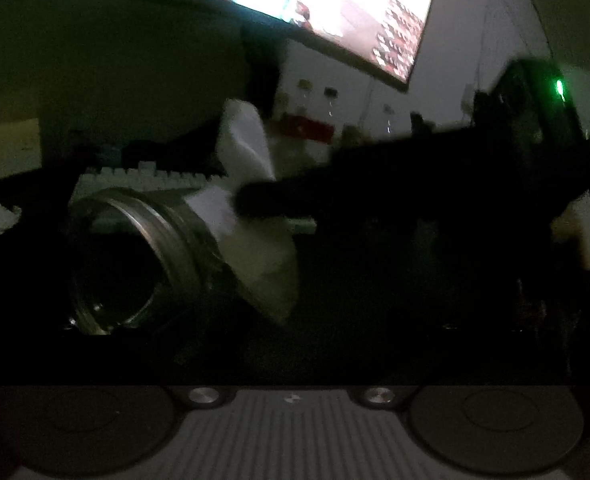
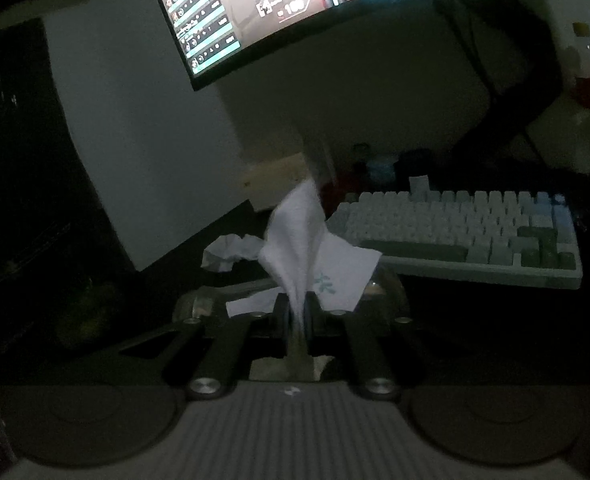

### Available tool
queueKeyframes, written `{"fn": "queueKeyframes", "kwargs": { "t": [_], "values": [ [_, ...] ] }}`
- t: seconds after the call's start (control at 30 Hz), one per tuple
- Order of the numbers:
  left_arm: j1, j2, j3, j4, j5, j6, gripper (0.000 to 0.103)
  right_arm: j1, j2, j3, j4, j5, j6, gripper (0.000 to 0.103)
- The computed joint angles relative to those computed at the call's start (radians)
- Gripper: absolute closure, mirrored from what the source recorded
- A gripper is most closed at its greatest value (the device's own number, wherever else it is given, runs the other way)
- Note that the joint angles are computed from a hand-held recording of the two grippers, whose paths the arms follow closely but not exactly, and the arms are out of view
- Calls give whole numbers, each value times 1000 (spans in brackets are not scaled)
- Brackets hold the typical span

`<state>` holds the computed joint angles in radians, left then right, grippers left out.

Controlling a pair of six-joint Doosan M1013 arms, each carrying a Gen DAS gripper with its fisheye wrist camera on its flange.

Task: Clean container

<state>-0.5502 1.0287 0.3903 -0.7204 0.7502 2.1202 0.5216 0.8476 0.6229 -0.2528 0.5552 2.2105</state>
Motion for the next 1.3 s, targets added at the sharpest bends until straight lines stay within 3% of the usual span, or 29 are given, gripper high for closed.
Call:
{"fn": "queueKeyframes", "kwargs": {
  "t": [0.13,0.23,0.4,0.47,0.6,0.63,0.87,1.07,1.3],
  "values": [
    [-7,-3,6,39,-5,-9,0,-2,-3,3,-54,16,44,92],
    [-1,15,-29,25,41,-28,0,-2,1,-12,-74,44,79,91],
    [1,27,-49,22,69,-52,0,-17,-25,35,224,-47,-175,92],
    [1,28,-52,15,76,-51,0,-15,-25,34,183,-40,-148,92],
    [0,19,-34,8,70,-39,0,-5,-18,13,-66,46,72,91],
    [0,16,-26,1,67,-33,0,-3,-18,12,-76,54,85,91],
    [-3,8,-7,-7,48,-21,0,3,-33,46,51,-28,-75,91],
    [-6,8,-9,9,48,-26,0,-1,-25,28,-11,8,6,91],
    [-4,11,-12,-19,52,-10,0,0,-35,52,-35,-12,27,91]
  ]
}}
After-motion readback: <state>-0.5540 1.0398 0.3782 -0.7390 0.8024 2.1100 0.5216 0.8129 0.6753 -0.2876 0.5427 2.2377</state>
